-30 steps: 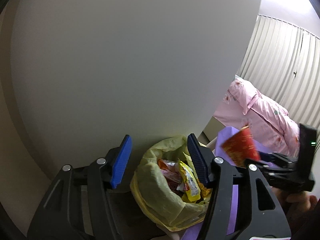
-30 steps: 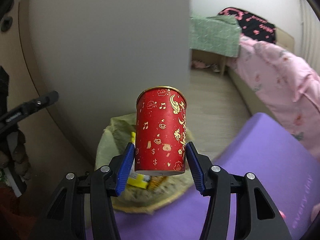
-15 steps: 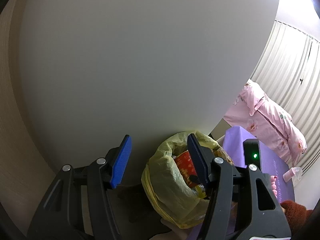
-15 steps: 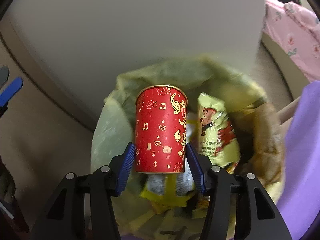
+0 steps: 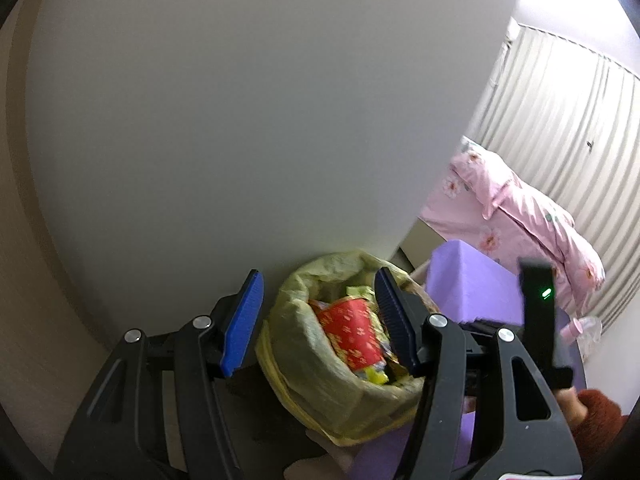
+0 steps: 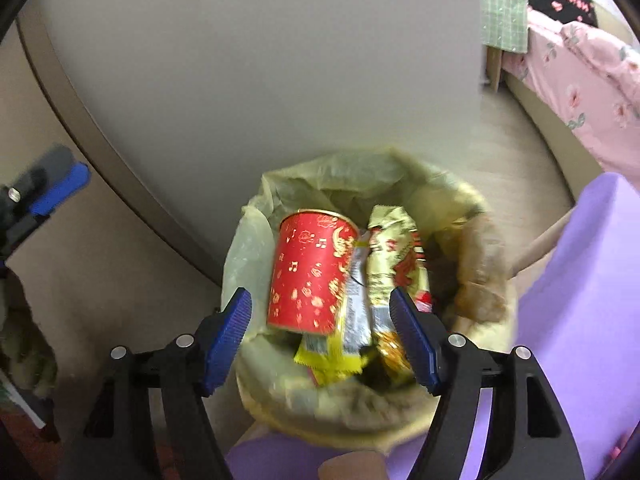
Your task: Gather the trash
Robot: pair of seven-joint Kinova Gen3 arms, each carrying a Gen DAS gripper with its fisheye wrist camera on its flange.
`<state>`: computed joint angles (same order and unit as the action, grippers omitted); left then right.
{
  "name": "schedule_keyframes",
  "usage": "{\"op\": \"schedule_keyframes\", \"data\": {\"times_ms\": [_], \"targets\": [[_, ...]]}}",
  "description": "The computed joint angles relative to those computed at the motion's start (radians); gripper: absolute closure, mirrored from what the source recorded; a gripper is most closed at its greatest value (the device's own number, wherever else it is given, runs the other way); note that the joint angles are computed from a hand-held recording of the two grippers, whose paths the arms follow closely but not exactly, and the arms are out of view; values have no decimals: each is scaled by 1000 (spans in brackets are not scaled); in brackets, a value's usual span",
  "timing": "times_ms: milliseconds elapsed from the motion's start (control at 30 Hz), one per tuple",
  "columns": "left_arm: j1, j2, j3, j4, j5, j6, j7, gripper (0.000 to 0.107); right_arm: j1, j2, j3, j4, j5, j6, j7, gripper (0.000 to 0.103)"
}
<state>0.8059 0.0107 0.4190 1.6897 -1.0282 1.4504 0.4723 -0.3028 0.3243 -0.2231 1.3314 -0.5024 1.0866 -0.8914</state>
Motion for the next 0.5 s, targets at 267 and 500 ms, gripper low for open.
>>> {"op": "schedule_keyframes", "data": {"times_ms": [267, 500], "targets": [[110, 127, -14, -169, -28, 30, -68, 47, 171, -179, 78, 105, -153, 25, 145, 35], [222, 262, -67, -363, -40, 52, -144, 45, 290, -307, 197, 216, -259, 28, 268, 35]]}}
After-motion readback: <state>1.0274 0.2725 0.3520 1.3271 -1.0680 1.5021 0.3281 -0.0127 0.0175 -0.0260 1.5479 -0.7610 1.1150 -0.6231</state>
